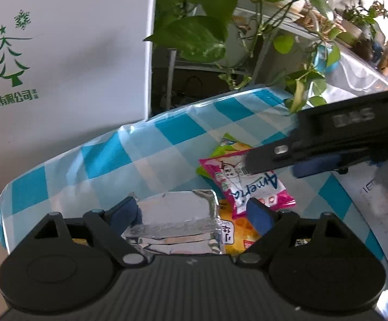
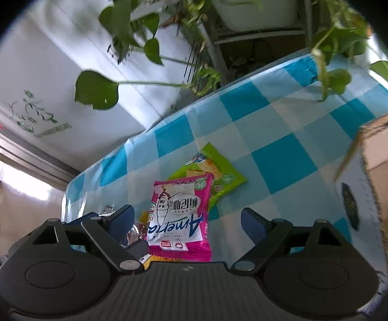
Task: Organize snacks
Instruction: 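Grasp the pink Amerio bag with the right tool while the left tool lowers onto the silver foil bag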
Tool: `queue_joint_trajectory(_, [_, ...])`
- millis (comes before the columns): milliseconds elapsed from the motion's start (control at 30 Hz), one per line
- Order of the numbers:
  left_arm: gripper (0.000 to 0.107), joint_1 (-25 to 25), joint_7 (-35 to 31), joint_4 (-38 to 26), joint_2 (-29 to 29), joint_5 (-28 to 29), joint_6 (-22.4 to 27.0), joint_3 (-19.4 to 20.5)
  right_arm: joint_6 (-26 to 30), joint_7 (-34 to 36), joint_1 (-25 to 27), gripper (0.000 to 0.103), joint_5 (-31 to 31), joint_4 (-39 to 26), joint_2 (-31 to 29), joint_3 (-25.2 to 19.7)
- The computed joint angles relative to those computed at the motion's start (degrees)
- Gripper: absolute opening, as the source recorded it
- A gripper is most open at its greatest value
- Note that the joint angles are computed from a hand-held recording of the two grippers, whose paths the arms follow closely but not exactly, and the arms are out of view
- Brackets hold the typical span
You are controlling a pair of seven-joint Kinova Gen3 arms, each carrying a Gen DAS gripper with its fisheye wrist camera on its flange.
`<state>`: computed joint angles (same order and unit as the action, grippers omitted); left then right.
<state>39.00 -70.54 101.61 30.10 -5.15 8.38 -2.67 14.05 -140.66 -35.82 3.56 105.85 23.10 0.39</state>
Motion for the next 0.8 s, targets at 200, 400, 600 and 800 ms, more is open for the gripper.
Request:
queue_joint_trajectory(200, [0.088,-1.63,-1.20,0.97,-0.24,0.59,-1.44,1.55,2.94,2.47,0.55,0.090,0.50,-4.34,3.54,-1.37])
queue_joint_trajectory(400, [0.090,0.11,-1.66,0.68,0.01,1.00,-1.11,-0.47,4.05,3.39,-0.88,0.077,1.45,-6.22,5.31,-0.43])
queue_joint_trajectory(600, [0.093,1.70,-0.17,-0.01,0.60,0.93,-0.59,-2.08,4.42,2.86,-0.75,0.057,2.00,-5.90,4.97,-0.20])
queue_joint_trajectory(800, [0.066,2.62,2.01,-0.09,0.13,-0.39,0.21,-3.49,4.47,0.90,-2.34,0.056,3.13,-4.20,3.35,1.82])
